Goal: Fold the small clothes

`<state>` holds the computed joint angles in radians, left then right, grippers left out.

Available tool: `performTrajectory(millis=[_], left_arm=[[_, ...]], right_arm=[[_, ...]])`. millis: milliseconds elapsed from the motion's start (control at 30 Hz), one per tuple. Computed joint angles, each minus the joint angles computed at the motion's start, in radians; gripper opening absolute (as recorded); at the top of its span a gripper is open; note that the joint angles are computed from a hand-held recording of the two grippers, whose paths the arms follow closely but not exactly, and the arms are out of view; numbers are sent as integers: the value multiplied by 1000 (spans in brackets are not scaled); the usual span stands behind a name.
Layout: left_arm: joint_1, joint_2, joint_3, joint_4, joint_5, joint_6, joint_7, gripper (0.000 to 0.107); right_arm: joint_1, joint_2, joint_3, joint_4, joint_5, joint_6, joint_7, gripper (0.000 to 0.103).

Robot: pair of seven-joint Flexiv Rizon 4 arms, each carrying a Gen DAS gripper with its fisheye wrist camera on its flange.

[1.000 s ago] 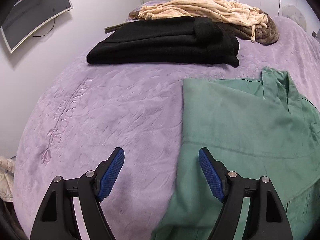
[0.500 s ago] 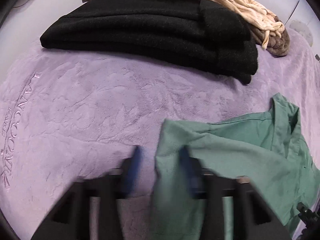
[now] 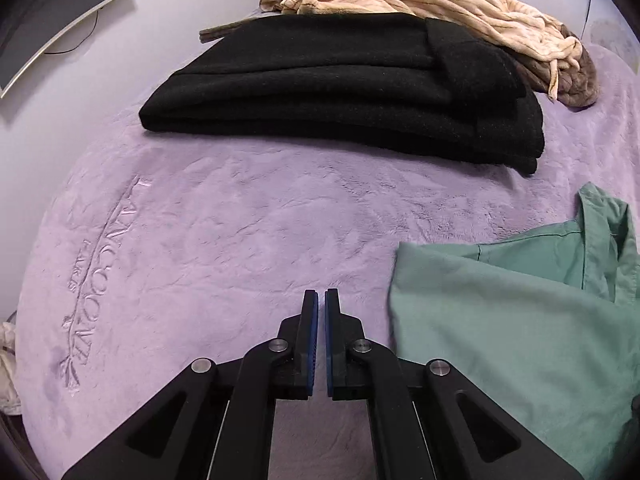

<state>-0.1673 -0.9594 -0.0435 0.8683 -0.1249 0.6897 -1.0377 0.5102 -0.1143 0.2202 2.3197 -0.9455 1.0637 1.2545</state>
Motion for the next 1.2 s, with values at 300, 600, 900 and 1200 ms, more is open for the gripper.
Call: performTrajectory(millis=[300, 600, 900, 1200], left_arm=[[148, 317, -106, 471, -178, -30, 283, 4], [100, 331, -42, 642, -142, 127, 308, 4], [135, 316, 31, 552, -58, 111, 185, 4], [187, 472, -76, 817, -179, 264, 487, 4]], right_arm=[[53, 38, 57, -88, 108, -195, -161, 21], [59, -67, 2, -106, 121, -60, -127, 20], [98, -19, 30, -84, 80, -58, -22, 41], [72, -186, -113, -246, -640, 226, 551, 51]])
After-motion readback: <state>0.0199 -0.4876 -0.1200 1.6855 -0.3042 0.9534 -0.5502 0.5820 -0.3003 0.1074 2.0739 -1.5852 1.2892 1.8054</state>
